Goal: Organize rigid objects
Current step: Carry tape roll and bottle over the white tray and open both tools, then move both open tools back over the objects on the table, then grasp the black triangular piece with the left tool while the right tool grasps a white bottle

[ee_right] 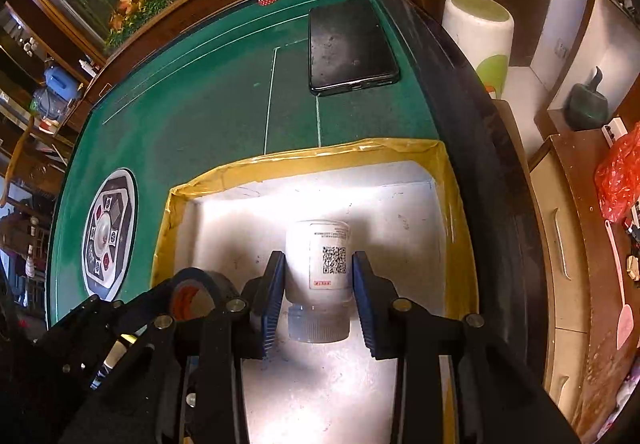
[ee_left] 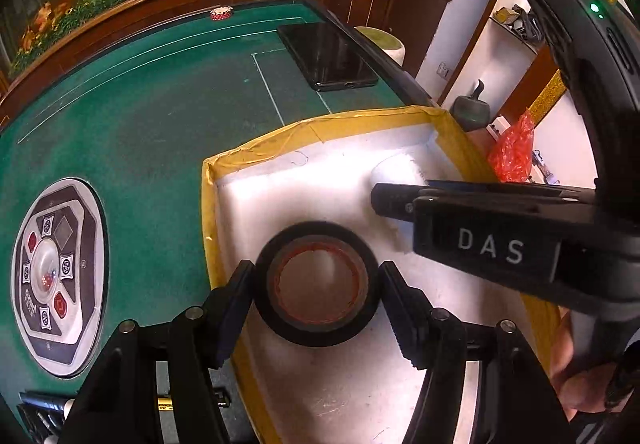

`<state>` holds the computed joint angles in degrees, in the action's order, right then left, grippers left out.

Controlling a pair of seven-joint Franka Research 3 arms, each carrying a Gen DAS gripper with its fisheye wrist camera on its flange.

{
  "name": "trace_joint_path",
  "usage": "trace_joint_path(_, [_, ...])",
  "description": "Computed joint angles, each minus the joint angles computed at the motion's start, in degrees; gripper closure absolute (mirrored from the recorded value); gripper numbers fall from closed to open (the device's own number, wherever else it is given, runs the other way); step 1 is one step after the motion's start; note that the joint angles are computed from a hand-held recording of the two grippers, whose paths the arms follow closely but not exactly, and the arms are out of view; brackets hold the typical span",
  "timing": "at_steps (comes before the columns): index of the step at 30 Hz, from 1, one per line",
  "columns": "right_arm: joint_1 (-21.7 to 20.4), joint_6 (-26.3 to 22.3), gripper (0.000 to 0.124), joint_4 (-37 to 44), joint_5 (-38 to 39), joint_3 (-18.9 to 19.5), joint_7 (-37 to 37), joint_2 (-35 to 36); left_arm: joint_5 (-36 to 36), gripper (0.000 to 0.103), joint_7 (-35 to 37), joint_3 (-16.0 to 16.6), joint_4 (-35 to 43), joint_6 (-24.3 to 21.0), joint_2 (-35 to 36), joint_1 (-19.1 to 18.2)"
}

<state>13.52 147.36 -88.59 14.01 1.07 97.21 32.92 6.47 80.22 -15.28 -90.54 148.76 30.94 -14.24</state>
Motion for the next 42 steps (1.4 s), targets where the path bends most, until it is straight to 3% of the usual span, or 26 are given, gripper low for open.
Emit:
trace_joint_path(3, [0.2,0.4,0.085,-0.1,-0.3,-0.1,0.1,-0.2,-1.3,0.03,0.7,-0.7,0.2,-0.1,0.2,0.9])
trace_joint_path(5, [0.7,0.8,0.074,-0.5,-1.0,-0.7,0.9,-0.7,-2.5,0.028,1.2,-1.2,0.0,-0.2,-0.2,1.5])
trace_joint_path(9, [0.6,3.7,0.074,-4.7,0.0,-0.5,1.9,-4.1,-5.9,0.028,3.5,-2.8,-3.8,1.0,-3.6,3.6])
trace_joint_path(12, [0.8,8.4,0.074,-11.2,1.0,0.4,1.4,-9.4,-10.1,0.028,7.0,-4.6,-9.6,3.8,-8.4,6.1])
trace_joint_path(16, [2.0,13.6,0.072,-19.6,1.6,1.8,-0.3,-16.7,-20.9,0.028,15.8,-7.4,-18.4,7.1,-16.4,10.7])
trace_joint_path(20, [3.2,15.4,0.071,-24.4,4.0,4.1,-2.9,-21.2,-29.7,0.027,23.0,-6.1,-25.7,8.3,-24.0,11.9])
trace_joint_path(25, [5.2,14.8,0.068,-26.7,9.3,7.2,-8.1,-23.5,-37.2,0.023,29.4,-0.8,-35.6,10.5,-33.3,11.7])
trace_joint_path(30, [7.7,11.9,0.068,-26.0,12.6,8.6,-11.5,-22.9,-32.0,0.013,26.3,5.5,-45.0,13.6,-39.9,12.7])
trace_joint_path(32, [8.9,11.6,0.068,-25.9,13.1,8.9,-11.8,-22.6,-25.6,0.013,21.5,7.0,-47.9,14.7,-40.9,15.2])
trace_joint_path(35, [10.7,11.3,0.067,-25.0,11.9,8.9,-10.8,-21.8,-15.1,0.013,13.8,8.0,-48.7,14.1,-39.2,18.8])
trace_joint_path(38, [11.7,11.6,0.066,-24.5,11.5,8.9,-10.1,-21.3,-13.9,0.013,14.3,10.9,-47.5,12.8,-36.4,17.7])
trace_joint_path(42, [12.9,12.1,0.066,-24.3,10.0,8.6,-8.0,-21.0,-9.4,0.013,13.5,11.4,-46.0,12.7,-33.2,17.0])
